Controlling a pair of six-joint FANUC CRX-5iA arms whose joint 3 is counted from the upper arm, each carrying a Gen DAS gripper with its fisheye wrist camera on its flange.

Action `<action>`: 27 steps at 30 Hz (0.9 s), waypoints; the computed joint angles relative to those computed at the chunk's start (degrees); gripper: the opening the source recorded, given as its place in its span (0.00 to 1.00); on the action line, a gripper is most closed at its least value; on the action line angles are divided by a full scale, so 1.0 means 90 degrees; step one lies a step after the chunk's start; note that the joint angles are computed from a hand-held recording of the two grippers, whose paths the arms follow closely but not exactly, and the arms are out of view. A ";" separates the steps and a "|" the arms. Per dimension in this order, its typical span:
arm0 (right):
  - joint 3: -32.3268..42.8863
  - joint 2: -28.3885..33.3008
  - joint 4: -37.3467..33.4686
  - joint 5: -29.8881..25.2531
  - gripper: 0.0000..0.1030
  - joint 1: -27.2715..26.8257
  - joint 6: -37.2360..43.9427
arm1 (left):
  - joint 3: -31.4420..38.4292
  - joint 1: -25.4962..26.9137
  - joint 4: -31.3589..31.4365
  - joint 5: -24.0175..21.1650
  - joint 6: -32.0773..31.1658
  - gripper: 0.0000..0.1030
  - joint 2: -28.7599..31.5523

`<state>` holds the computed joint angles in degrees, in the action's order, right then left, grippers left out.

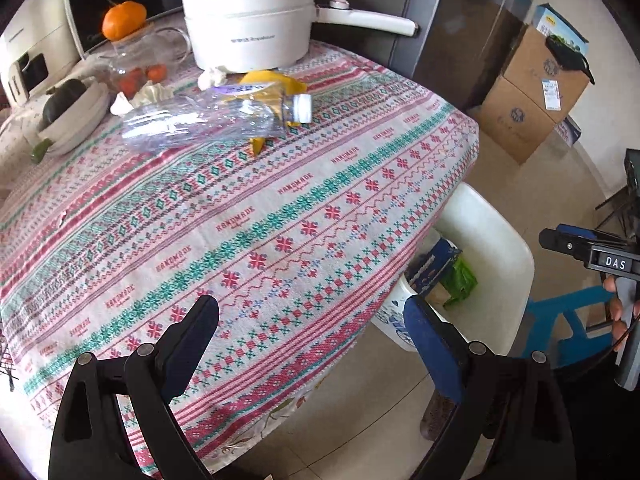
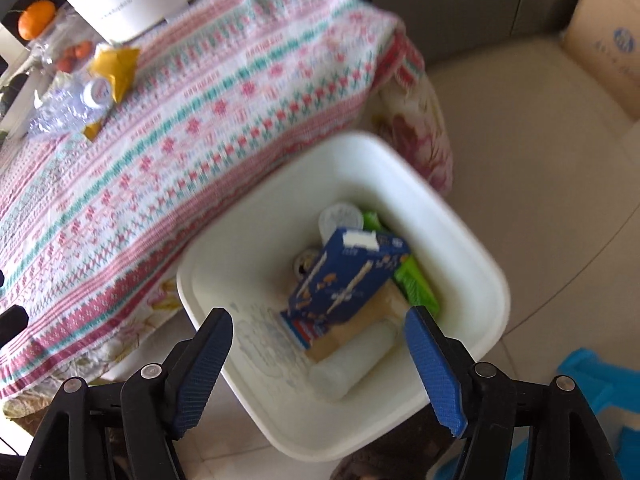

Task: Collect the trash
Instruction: 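Carry both items over the white bin and open both grippers, then grasp the clear plastic water bottle with the left gripper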

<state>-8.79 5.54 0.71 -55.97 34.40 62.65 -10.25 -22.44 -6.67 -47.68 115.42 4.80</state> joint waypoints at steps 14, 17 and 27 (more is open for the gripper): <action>0.0631 0.0227 0.1082 0.1043 0.79 0.0519 -0.0716 | -0.0481 0.1135 -0.0215 0.0260 0.1231 0.92 -0.0605; 0.0578 0.0320 0.1297 0.1552 0.82 0.0650 -0.0802 | -0.0250 0.1289 -0.0217 0.0116 0.1350 0.92 -0.0436; 0.1014 0.0942 0.1805 0.1445 0.82 0.0779 -0.0455 | 0.1368 0.1554 0.0109 -0.0362 0.2139 0.92 0.1016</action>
<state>0.34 14.01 16.95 -42.97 41.41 58.55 2.07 -8.46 -5.69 -50.94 134.67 13.94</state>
